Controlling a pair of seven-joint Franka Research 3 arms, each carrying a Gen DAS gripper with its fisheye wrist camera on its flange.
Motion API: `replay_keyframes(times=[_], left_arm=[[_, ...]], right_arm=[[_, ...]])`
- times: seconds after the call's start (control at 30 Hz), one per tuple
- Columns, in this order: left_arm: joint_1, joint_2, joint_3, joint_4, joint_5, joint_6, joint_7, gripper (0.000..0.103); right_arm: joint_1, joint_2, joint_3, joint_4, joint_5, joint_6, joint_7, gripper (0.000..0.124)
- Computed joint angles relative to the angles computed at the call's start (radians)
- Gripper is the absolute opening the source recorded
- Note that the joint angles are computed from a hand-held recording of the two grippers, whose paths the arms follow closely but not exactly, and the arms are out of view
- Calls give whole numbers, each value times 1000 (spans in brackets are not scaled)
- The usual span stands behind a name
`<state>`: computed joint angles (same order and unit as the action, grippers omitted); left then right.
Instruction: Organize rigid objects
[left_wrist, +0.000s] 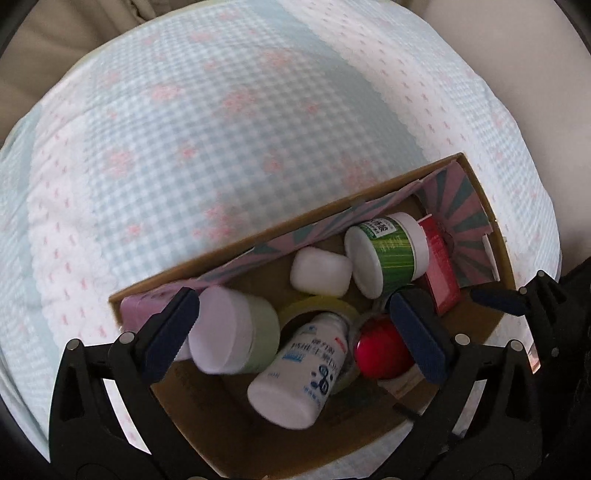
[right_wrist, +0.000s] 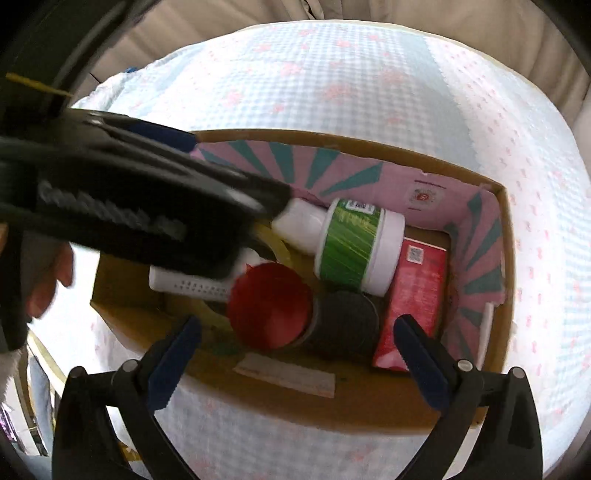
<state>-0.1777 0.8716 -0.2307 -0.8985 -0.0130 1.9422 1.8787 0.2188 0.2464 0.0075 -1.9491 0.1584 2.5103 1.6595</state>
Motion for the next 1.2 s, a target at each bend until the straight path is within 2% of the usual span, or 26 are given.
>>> replay_keyframes(times=[0.2, 0.37, 0.53, 0.7, 0.83, 1.07, 1.2], left_arm=[[38, -141, -10, -215, -21, 116, -10, 103], [66, -236, -16, -328, -40, 175, -21, 103], [81, -355, -9, -426, -41, 230, -40, 103], [82, -481, 3, -516, -30, 293, -74, 103], [85, -584, 4, -585, -58, 338, -117, 103], [40, -801, 30, -743, 12, 470, -351, 103], [15, -913, 29, -839, 155, 570, -523, 103]], right_arm=[[18, -66, -17, -50, -75, 16, 105, 103], [2, -141, -12, -94, -89, 18, 147, 103], [-23, -203, -6, -89, -51, -58, 166, 103], [-50, -301, -1, -85, -139, -109, 245, 103], [-82, -374, 4, -68, -180, -114, 257, 103], [-131, -471, 19, -5, -258, -148, 246, 103], [-155, -528, 28, 1, -287, -141, 210, 103]])
